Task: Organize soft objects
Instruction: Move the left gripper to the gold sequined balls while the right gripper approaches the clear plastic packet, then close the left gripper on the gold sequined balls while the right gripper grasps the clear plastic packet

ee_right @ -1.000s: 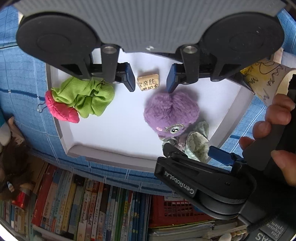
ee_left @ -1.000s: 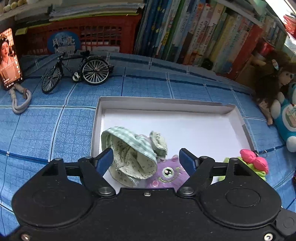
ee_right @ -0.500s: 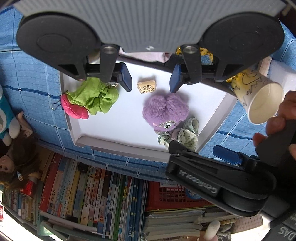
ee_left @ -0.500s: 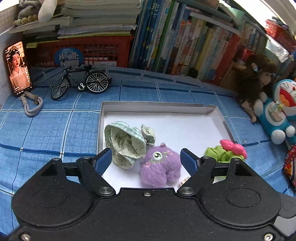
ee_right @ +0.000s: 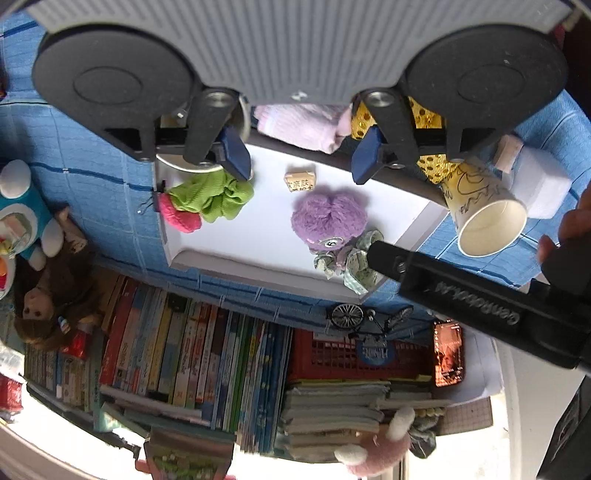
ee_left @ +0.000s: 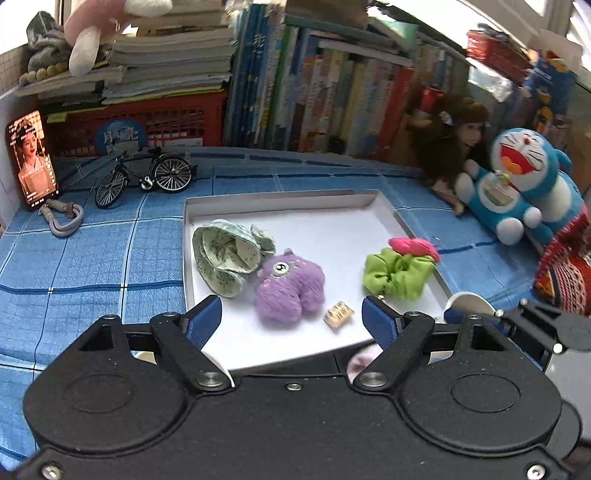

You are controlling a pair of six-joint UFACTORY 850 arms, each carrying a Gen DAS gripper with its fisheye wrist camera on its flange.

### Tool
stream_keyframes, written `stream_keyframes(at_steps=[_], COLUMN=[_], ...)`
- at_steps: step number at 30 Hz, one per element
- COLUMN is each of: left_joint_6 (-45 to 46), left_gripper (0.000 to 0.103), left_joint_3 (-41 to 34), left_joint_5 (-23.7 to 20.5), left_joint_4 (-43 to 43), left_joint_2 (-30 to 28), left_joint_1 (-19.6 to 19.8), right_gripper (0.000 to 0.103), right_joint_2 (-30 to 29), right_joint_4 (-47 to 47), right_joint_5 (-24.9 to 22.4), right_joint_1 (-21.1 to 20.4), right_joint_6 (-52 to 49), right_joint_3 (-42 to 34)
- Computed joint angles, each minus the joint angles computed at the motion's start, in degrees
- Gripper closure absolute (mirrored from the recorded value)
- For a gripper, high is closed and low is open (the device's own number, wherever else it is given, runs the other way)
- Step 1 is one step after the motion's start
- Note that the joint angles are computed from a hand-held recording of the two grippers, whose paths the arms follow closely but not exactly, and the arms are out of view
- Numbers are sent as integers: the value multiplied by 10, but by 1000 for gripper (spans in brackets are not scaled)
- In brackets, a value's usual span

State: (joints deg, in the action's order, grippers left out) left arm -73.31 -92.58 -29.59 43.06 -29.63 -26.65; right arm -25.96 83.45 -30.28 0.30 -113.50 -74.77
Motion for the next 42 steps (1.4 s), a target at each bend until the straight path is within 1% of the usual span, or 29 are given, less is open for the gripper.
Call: stream_keyframes(at_steps=[5, 11, 16, 18, 21, 23, 24, 26, 28, 29, 32, 35, 38, 41, 42], left_joint_6=[-87, -195, -359, -416, -471, -496, -507, -522, -522, -524, -538, -561, -583, -613, -625], left_gripper=[18, 17, 14, 14, 14, 14, 14, 13, 13, 13, 13, 16, 21, 28, 33], left_joint_3=[52, 107, 152, 168, 186, 195, 198, 202, 200, 199, 201, 206, 211, 216, 218], left_joint_5=[15, 25, -10, -24, -46, -73, -95, -143, -177, -186, -196, -191, -177, -171, -170], left_joint_4=[92, 202, 361, 407, 447, 466, 473, 490, 494, 495, 501, 505, 502, 505, 507], left_joint_2=[34, 64, 74, 75, 76, 72, 69, 57, 44, 39, 32, 29, 25, 21, 20], left_joint_1=[-20, -45, -78, -89, -105, -117, -125, -143, -156, -160, -169, -173, -174, -174, -175], right_gripper=[22, 16, 14, 14, 14, 14, 14, 14, 14, 14, 14, 14, 14, 14, 14], right_joint_2=[22, 48, 58, 61, 62, 61, 60, 59, 55, 53, 47, 40, 34, 30, 27], right_joint_4=[69, 163, 228, 258, 290, 307, 318, 363, 405, 423, 442, 447, 453, 457, 459], right_joint_5=[-27, -54, -70, -75, -80, -88, -93, -109, -127, -135, -149, -159, -165, -170, -173], right_joint_1=[-20, -38, -51, -57, -65, -71, -75, -80, -84, -85, -90, -95, -99, -104, -107], right_joint_6=[-84, -209, -283, -313, -343, -356, -362, -393, -427, -442, -456, -456, -452, -436, -429], right_joint_3=[33, 83, 122, 138, 155, 165, 170, 184, 197, 203, 213, 220, 224, 228, 229])
